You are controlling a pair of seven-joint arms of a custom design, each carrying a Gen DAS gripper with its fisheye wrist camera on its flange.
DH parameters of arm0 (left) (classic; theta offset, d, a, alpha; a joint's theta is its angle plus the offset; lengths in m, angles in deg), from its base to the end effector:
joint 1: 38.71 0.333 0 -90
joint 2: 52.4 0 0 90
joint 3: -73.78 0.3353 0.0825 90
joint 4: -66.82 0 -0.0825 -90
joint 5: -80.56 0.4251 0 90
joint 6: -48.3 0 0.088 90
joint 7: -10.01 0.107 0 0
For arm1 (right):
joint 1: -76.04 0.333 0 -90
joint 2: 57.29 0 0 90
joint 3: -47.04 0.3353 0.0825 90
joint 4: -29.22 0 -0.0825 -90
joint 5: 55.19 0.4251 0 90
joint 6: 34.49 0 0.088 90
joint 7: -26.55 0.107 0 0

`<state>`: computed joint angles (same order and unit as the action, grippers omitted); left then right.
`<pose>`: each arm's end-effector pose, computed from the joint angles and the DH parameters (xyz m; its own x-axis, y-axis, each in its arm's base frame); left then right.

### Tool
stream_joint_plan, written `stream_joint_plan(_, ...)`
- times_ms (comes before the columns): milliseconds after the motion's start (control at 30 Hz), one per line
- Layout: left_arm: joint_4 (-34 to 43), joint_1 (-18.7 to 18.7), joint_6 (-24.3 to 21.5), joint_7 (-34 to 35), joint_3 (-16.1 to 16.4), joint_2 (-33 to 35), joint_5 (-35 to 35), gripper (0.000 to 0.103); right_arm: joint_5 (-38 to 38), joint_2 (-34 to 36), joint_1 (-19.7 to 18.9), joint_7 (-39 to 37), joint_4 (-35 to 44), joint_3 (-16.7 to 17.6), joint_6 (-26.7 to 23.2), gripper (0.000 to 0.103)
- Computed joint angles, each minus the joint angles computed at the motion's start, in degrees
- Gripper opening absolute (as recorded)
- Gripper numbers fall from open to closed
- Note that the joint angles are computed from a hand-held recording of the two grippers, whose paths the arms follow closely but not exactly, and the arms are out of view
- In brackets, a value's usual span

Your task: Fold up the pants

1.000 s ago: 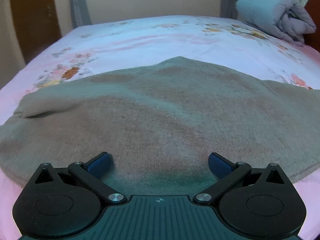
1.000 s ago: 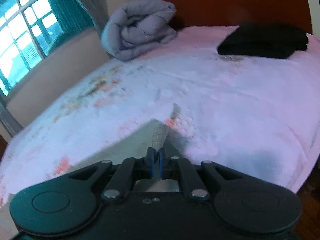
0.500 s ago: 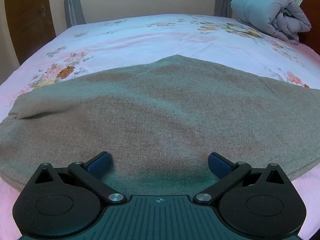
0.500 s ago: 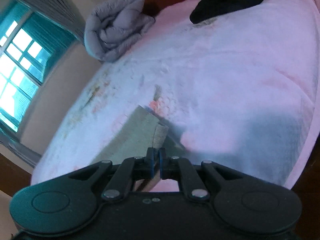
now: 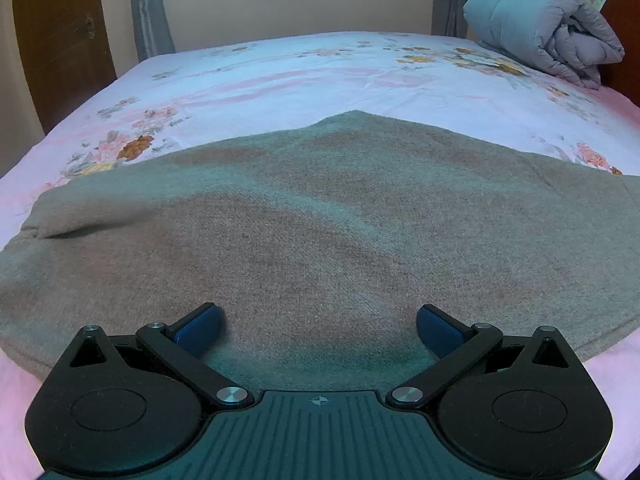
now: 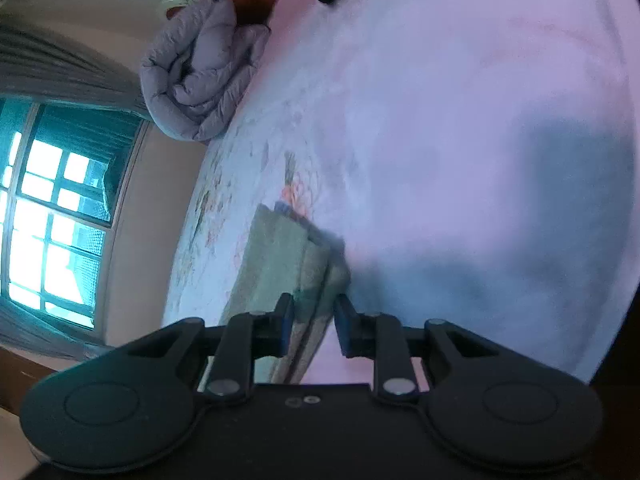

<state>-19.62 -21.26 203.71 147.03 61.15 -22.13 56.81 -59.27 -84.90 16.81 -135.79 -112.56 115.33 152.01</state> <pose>0.7822 0.1153 0.4386 -0.3154 -0.9466 -0.0670 -0.6691 0.2719 -0.6917 0.5195 0.1276 0.4576 -0.5311 -0.1948 -0.8246 0.0152 0.9709 -0.2392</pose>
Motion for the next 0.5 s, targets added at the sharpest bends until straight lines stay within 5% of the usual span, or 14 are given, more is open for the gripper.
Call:
stream_joint_plan(100,-0.3,0.1,0.3,0.0,-0.1,-0.1,-0.2,0.103,1.2,-0.1,-2.4,1.6,0.2,2.6,0.7,0.009)
stream_joint_plan(200,-1.3,-0.5,1.0,-1.7,0.5,-1.3,0.1,0.103,-0.3,-2.2,-1.2,0.6,0.9,1.4,-2.1,0.008)
stream_joint_plan(300,-5.7,3.0,3.9,5.1,-4.1,-3.8,-6.1,0.103,-2.6,-1.0,0.8,-0.6,0.6,-0.6,-2.8,0.008)
stream_joint_plan(400,-6.9,-2.5,4.8,0.4,1.2,-4.5,0.2,0.103,-2.2,-0.7,0.0,0.2,-0.5,0.1,-0.1,0.008)
stream_joint_plan(500,-4.6,-2.4,2.8,-2.8,1.2,-3.4,0.6,0.103,-1.9,-0.4,0.9,-0.5,-0.2,-0.7,-1.0,0.008)
